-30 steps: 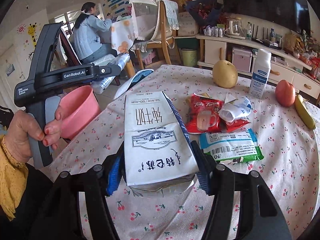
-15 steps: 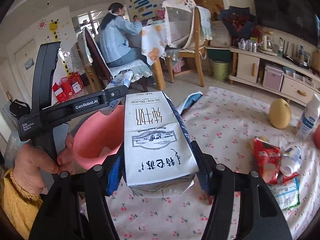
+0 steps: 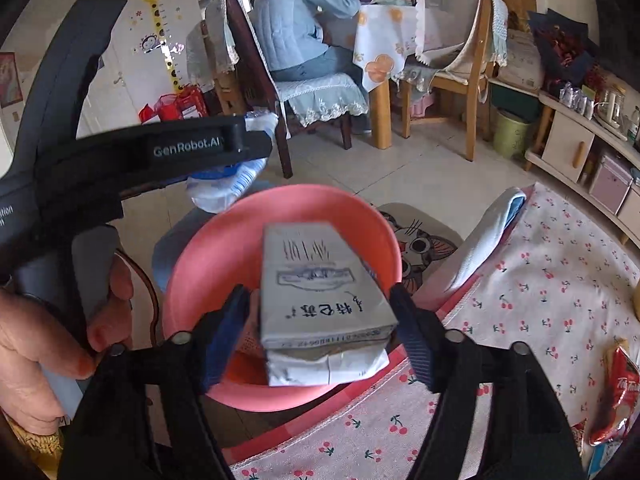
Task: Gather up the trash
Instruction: 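Carry the bag and carton over the pink bucket and open both tools, then move both open tools back over the trash on the table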
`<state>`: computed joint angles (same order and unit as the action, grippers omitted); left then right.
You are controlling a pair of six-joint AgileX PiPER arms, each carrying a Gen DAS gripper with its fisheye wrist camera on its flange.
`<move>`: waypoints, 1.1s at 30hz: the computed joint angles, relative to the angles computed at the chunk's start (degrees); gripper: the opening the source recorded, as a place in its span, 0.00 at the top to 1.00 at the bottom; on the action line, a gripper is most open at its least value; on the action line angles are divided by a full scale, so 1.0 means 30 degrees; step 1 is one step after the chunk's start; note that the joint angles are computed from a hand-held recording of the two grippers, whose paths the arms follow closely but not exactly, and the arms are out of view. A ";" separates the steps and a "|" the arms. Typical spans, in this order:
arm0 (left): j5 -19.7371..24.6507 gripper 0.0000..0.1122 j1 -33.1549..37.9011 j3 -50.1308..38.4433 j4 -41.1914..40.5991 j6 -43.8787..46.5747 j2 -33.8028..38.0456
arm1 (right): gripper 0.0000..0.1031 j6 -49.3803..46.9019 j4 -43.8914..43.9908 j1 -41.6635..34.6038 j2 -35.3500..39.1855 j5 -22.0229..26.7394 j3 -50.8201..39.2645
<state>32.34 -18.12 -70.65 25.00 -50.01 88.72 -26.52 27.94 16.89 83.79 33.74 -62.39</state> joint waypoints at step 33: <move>-0.0229 0.13 -0.9960 -0.0677 1.1730 -0.7340 0.1199 | 0.09 -1.2365 0.7645 -1.9611 -0.9978 0.6541 0.7750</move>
